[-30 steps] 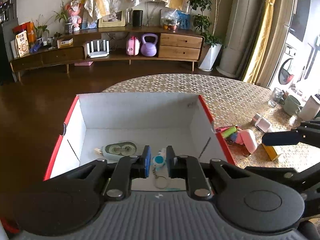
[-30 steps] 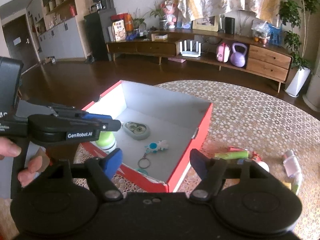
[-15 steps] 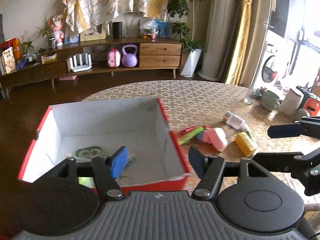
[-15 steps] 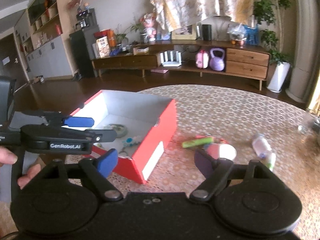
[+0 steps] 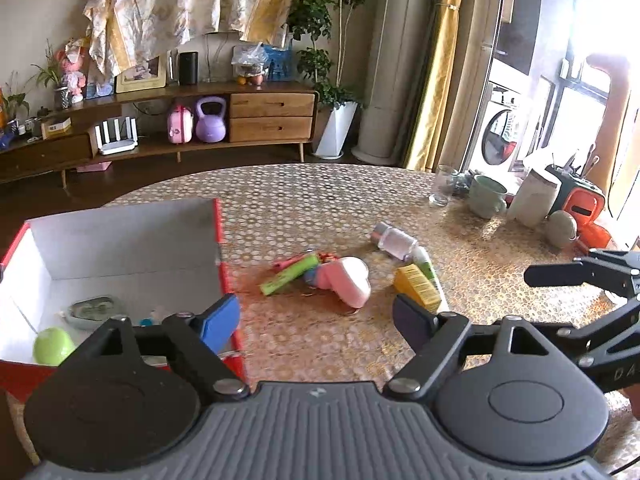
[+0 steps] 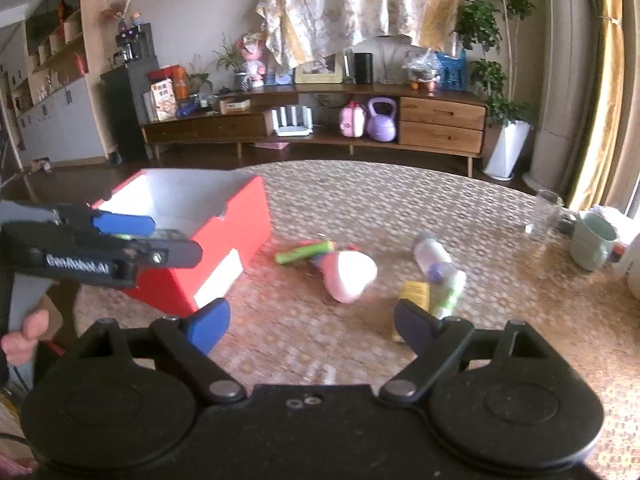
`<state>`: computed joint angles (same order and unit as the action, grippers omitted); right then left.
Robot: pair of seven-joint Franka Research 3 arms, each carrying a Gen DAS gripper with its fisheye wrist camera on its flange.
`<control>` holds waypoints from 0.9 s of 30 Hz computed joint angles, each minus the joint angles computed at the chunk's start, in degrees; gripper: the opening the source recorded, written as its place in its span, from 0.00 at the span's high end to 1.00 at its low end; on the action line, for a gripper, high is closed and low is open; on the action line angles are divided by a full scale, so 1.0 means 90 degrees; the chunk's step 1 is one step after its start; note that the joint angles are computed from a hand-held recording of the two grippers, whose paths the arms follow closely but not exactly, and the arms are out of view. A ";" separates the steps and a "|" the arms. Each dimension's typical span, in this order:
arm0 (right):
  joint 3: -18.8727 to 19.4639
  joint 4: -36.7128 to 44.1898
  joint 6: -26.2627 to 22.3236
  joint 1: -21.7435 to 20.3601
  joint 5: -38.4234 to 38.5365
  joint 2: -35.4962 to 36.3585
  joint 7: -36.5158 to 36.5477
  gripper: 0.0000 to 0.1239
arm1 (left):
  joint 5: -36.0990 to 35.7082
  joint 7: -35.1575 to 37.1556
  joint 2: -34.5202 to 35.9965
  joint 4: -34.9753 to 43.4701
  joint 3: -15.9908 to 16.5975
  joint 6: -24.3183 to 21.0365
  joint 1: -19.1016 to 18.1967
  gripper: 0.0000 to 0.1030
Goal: Organize rigid objects
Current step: 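Move both tools back toward the pink heart case and yellow box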
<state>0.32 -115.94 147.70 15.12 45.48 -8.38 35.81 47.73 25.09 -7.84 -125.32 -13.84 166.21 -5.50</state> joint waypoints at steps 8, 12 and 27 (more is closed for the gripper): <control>-0.0099 0.0083 0.0199 -0.0217 -0.0048 0.0307 -0.0067 0.28 | 0.0988 -0.0937 0.0814 0.0770 0.0017 -0.0112 -0.0249 0.05; -0.0083 0.0275 0.0278 -0.0339 -0.0079 0.0575 -0.0108 0.28 | 0.1747 -0.1690 0.1230 0.1207 0.0207 -0.0269 -0.0517 0.01; 0.0231 0.1074 0.0352 -0.0624 -0.0040 0.1674 -0.0909 0.28 | 0.0636 -0.0934 0.2743 0.2600 0.0746 -0.1025 -0.1136 0.00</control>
<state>2.40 -106.28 150.87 9.50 45.12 6.68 27.63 53.45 16.69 16.85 -101.92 -7.13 156.99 -15.72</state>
